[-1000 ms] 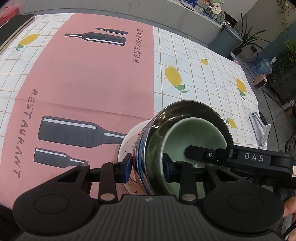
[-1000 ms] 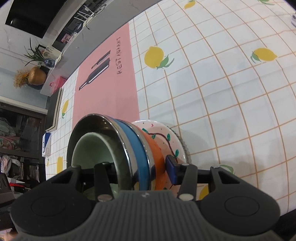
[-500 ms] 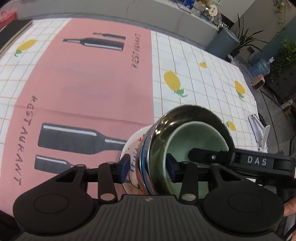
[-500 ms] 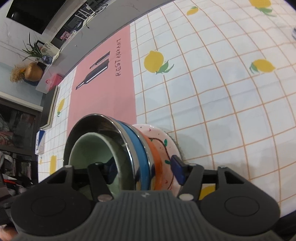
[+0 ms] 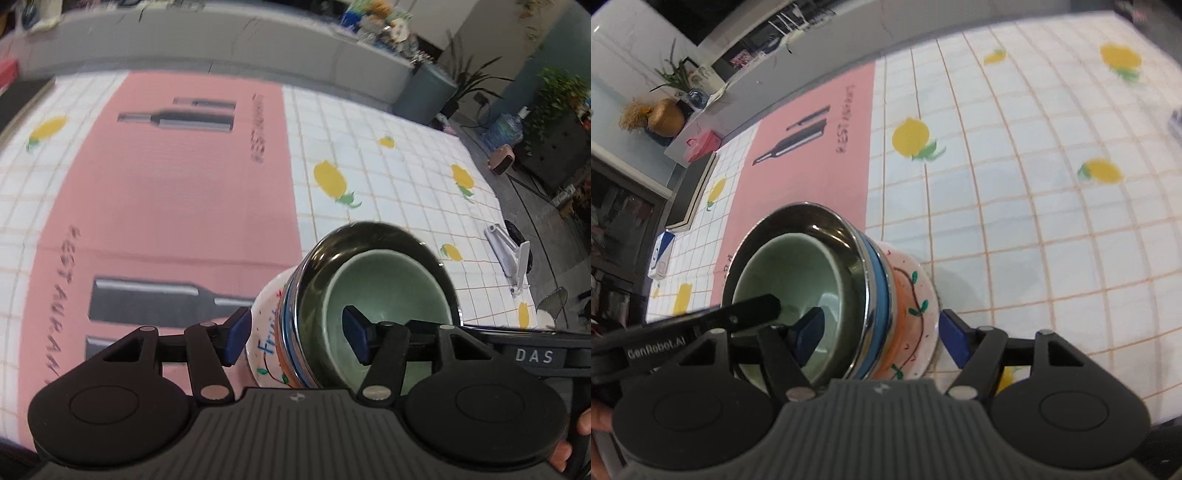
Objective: Organize plates and bowls
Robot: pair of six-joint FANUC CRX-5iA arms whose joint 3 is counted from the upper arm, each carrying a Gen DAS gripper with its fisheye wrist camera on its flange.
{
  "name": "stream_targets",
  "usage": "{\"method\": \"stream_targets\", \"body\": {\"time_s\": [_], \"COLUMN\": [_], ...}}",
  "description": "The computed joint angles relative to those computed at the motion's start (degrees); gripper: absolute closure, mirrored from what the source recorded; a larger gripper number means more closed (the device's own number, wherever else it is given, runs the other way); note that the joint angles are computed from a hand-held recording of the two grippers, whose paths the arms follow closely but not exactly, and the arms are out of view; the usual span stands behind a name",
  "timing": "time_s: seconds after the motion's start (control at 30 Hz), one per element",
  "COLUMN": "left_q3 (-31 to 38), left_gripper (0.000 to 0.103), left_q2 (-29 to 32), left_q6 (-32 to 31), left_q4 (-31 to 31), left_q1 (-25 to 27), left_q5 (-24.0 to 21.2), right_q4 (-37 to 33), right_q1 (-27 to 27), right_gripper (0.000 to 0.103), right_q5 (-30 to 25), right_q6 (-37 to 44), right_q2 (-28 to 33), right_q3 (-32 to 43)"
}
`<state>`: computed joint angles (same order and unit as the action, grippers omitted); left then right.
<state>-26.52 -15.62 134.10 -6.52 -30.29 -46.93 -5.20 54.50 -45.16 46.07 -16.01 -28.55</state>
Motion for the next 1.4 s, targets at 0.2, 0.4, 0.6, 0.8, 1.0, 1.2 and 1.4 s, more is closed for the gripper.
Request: {"method": "stream_targets", "body": {"time_s": [0.2,0.4,0.6,0.8,1.0,1.2,1.4], "left_q3": [5.7,12.4,15.6,13.7,15.7,17.8,16.5], "left_gripper": [0.036,0.036,0.036,0.037,0.021,0.017,0.017], "left_q2": [-3.0,-3.2,0.7,1.2,6.3,7.9,6.3], "left_q6": [11.5,24.4,38.4,49.3,50.9,45.9,45.8], "left_q4": [-18.2,-41.9,-59.3,-62.3,-62.2,-55.1,-46.8], "left_q1": [-10.2,-28.9,-45.0,-49.5,-53.8,-52.7,-47.9], "left_q5": [-4.6,-15.7,-30.4,-33.5,-41.8,-42.7,-39.8], "right_q4": [19.3,52.8,66.2,76.6,73.8,67.2,62.2], "right_q1": [7.9,18.3,26.1,36.7,49.3,56.7,59.2], "right_gripper": [0.033,0.023,0.023,0.021,0.014,0.009,0.008], "right_q5": [2.3,-3.1,-12.3,-25.8,-34.2,-38.9,-40.8], "right_q6": [-10.1,-34.3,-48.1,-61.8,-70.2,-73.6,-73.0], "right_q2": [-7.6,-14.4,-18.8,-19.9,-21.3,-19.6,-19.0], "right_q3": [-7.3,-17.8,-22.1,-27.0,-30.2,-29.4,-28.0]}}
